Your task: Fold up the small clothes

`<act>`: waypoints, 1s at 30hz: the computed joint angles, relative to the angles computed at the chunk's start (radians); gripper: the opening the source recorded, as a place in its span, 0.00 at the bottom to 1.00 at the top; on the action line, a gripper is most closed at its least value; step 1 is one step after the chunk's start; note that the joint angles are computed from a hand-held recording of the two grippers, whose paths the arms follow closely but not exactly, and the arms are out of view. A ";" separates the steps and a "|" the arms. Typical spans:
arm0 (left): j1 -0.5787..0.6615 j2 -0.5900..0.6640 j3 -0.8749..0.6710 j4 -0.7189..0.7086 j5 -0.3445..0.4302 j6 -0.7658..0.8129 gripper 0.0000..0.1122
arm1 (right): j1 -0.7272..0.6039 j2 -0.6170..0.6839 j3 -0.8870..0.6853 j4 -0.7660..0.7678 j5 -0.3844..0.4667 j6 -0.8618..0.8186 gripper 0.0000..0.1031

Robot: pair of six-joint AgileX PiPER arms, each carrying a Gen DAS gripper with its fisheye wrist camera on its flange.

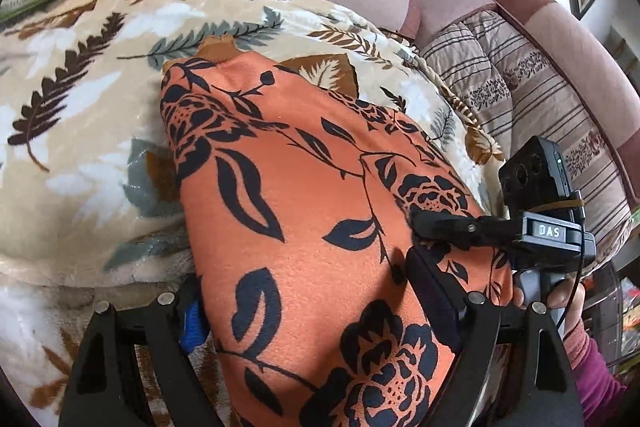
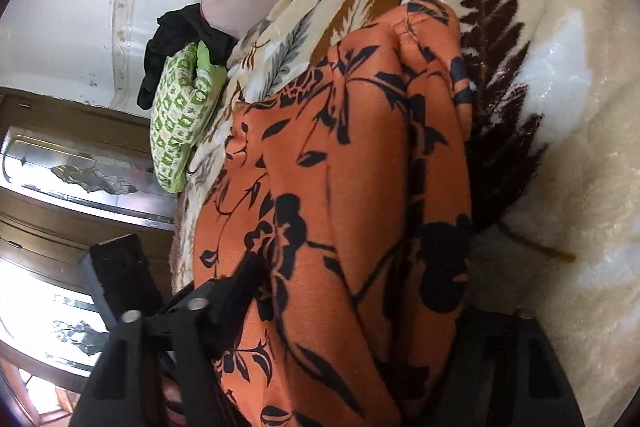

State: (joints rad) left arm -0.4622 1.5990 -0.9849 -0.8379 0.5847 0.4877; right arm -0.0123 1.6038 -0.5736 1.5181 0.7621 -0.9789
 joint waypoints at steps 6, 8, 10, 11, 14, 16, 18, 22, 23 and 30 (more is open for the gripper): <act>-0.015 -0.053 0.019 0.019 -0.006 -0.016 0.77 | 0.058 -0.070 0.009 -0.015 -0.087 0.043 0.46; -0.019 -0.077 0.025 0.026 -0.007 -0.025 0.77 | 0.071 -0.098 0.015 -0.016 -0.095 0.053 0.45; -0.026 -0.110 0.038 0.046 -0.013 -0.047 0.77 | 0.090 -0.128 0.019 -0.017 -0.112 0.069 0.45; -0.028 -0.126 0.040 0.068 -0.012 -0.068 0.77 | 0.104 -0.145 0.020 -0.017 -0.121 0.077 0.45; -0.012 -0.174 0.044 0.098 0.010 -0.102 0.77 | 0.150 -0.174 0.018 0.000 -0.138 0.102 0.45; 0.000 -0.212 0.049 0.124 0.024 -0.128 0.77 | 0.173 -0.191 0.020 0.012 -0.147 0.111 0.45; 0.003 -0.246 0.056 0.162 0.030 -0.162 0.77 | 0.207 -0.214 0.022 0.034 -0.163 0.119 0.45; 0.018 -0.321 0.080 0.241 0.047 -0.218 0.77 | 0.268 -0.242 0.021 0.075 -0.192 0.117 0.45; 0.019 -0.331 0.082 0.257 0.051 -0.230 0.77 | 0.290 -0.244 0.018 0.093 -0.205 0.114 0.45; 0.071 -0.428 0.118 0.315 0.100 -0.255 0.77 | 0.409 -0.254 0.012 0.191 -0.258 0.096 0.45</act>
